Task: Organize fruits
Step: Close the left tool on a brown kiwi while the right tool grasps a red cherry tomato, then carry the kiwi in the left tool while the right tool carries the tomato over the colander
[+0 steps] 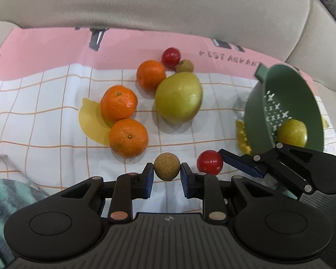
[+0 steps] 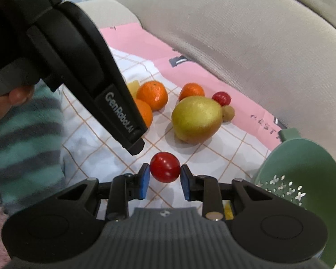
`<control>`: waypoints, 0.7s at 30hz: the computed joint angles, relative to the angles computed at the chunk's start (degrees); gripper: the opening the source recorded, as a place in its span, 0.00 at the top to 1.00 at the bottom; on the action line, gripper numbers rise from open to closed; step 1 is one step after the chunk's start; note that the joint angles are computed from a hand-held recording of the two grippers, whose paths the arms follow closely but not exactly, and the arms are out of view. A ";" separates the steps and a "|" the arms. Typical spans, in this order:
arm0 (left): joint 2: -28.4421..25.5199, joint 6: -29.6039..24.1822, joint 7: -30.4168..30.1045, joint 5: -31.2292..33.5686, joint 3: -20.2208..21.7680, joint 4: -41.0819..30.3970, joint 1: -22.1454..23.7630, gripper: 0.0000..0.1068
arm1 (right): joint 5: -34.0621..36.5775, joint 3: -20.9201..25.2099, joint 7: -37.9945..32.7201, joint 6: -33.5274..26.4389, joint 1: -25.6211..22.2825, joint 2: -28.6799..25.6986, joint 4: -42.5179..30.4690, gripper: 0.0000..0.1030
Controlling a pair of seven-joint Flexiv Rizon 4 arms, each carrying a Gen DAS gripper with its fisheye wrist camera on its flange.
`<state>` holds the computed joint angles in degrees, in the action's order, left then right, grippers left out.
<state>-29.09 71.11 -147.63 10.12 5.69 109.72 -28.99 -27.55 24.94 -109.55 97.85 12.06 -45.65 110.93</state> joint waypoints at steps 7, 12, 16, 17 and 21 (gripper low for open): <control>2.03 -2.02 -3.19 4.48 1.32 -2.25 -3.02 0.74 | 0.91 -0.72 2.14 4.15 -0.74 2.83 3.41 0.75; 2.16 -3.26 -4.16 7.47 0.73 -5.07 -4.12 0.74 | 0.17 -2.62 4.80 7.71 -1.09 4.70 5.71 0.75; 1.68 -4.22 -4.71 9.11 0.25 -7.46 -4.80 0.74 | 0.57 -6.38 7.20 10.46 0.58 5.60 7.01 0.75; 1.56 -4.36 -4.83 9.45 0.16 -7.91 -4.93 0.74 | 0.59 -6.94 7.89 10.68 0.58 6.21 7.50 0.75; 0.64 -5.13 -4.32 10.34 -0.43 -10.46 -5.36 0.74 | 0.28 -7.68 10.85 11.04 -1.26 8.43 9.21 0.75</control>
<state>-28.45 65.97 -151.96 20.46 5.26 99.27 -34.35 -27.28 17.26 -98.70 108.89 10.81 -37.23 120.14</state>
